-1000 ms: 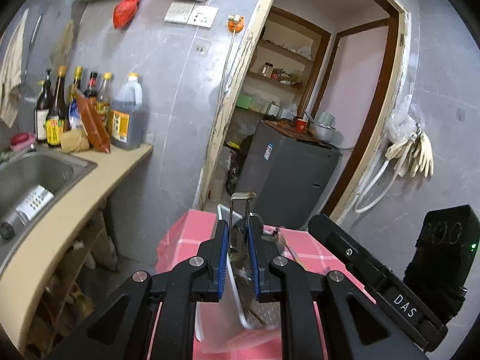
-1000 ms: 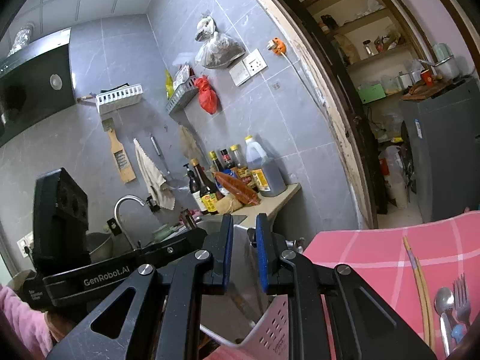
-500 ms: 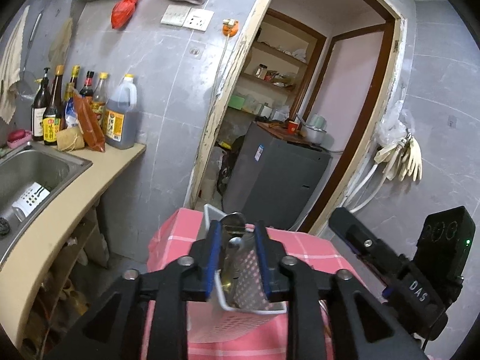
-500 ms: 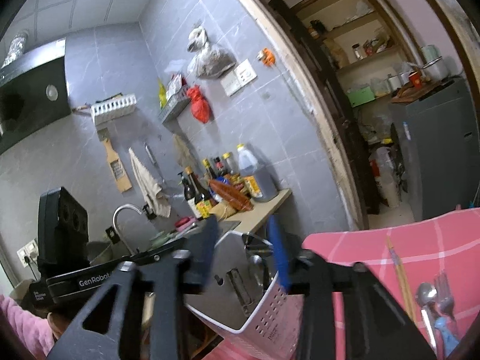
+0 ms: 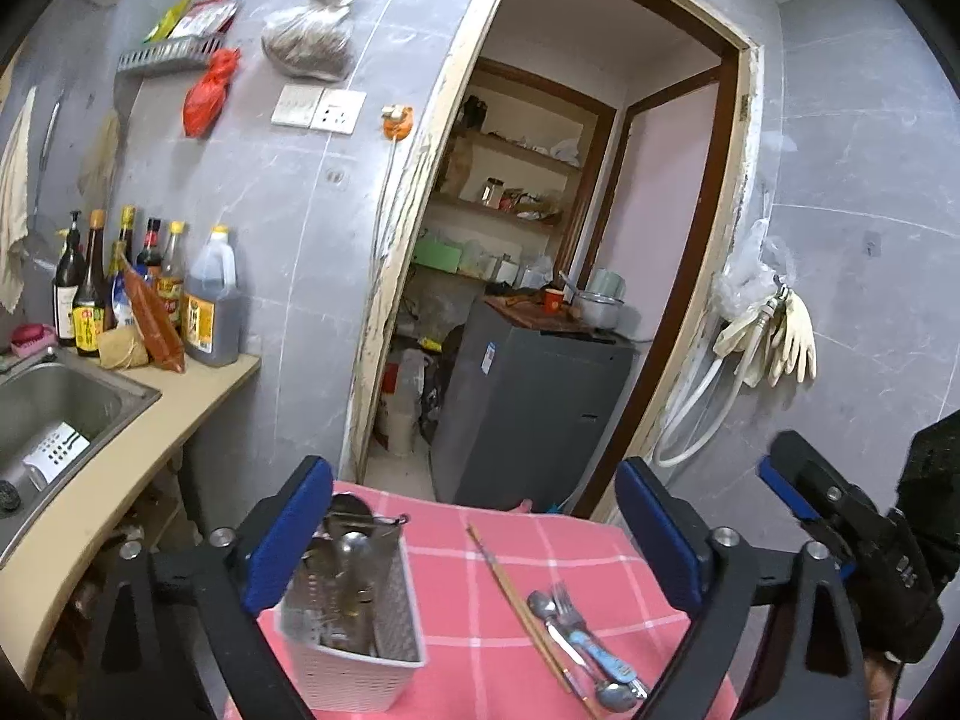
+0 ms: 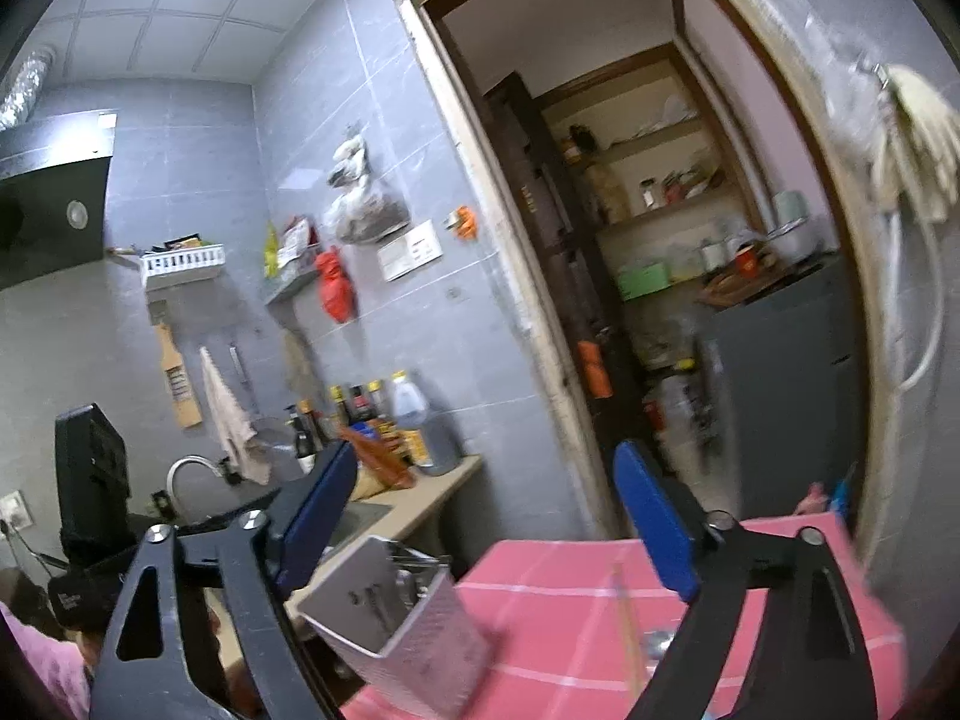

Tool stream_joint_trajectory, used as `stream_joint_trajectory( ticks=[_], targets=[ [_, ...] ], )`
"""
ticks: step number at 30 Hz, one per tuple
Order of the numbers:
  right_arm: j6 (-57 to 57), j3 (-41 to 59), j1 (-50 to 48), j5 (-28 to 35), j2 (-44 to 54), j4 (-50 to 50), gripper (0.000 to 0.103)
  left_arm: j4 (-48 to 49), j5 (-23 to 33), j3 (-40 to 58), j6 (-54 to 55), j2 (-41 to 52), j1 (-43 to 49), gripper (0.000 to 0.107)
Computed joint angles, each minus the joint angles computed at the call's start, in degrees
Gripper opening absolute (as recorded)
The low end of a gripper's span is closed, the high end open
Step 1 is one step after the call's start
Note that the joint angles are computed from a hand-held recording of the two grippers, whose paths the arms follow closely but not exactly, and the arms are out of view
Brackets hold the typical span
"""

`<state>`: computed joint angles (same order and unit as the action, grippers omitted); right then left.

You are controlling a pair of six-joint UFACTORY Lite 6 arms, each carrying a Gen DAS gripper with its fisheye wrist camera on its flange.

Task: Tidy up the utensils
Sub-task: 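Move both tools back over the chopsticks, fork and spoons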

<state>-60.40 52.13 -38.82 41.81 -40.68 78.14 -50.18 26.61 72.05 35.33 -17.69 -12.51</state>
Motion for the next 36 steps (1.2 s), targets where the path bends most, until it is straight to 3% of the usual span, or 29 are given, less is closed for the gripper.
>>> stream_joint_trajectory(
  ticks=[2, 9, 16, 27, 36],
  targets=[
    [-0.7, 1.31, -8.79, 7.09, -0.2, 0.35, 0.102, 6.33, -2.56, -0.04, -6.69, -0.77, -3.75, 0.101],
    [-5.6, 4.5, -32.82, 27.31, 3.99, 1.82, 0.102, 30.41, -7.61, -1.69, -31.4, -1.77, -14.84, 0.103],
    [-11.99, 4.29, -42.61, 35.24, 9.98, -0.55, 0.102, 61.78, -8.3, -4.85, -63.82, -0.21, -25.87, 0.103],
    [-22.38, 2.23, -38.52, 30.17, 21.08, -3.84, 0.102, 83.26, -7.77, -1.08, -88.18, 12.41, -32.15, 0.103],
    [-27.91, 4.6, -28.18, 22.4, 35.42, -4.09, 0.102, 79.68, -9.03, 6.21, -87.66, 25.97, -30.51, 0.1]
  ],
)
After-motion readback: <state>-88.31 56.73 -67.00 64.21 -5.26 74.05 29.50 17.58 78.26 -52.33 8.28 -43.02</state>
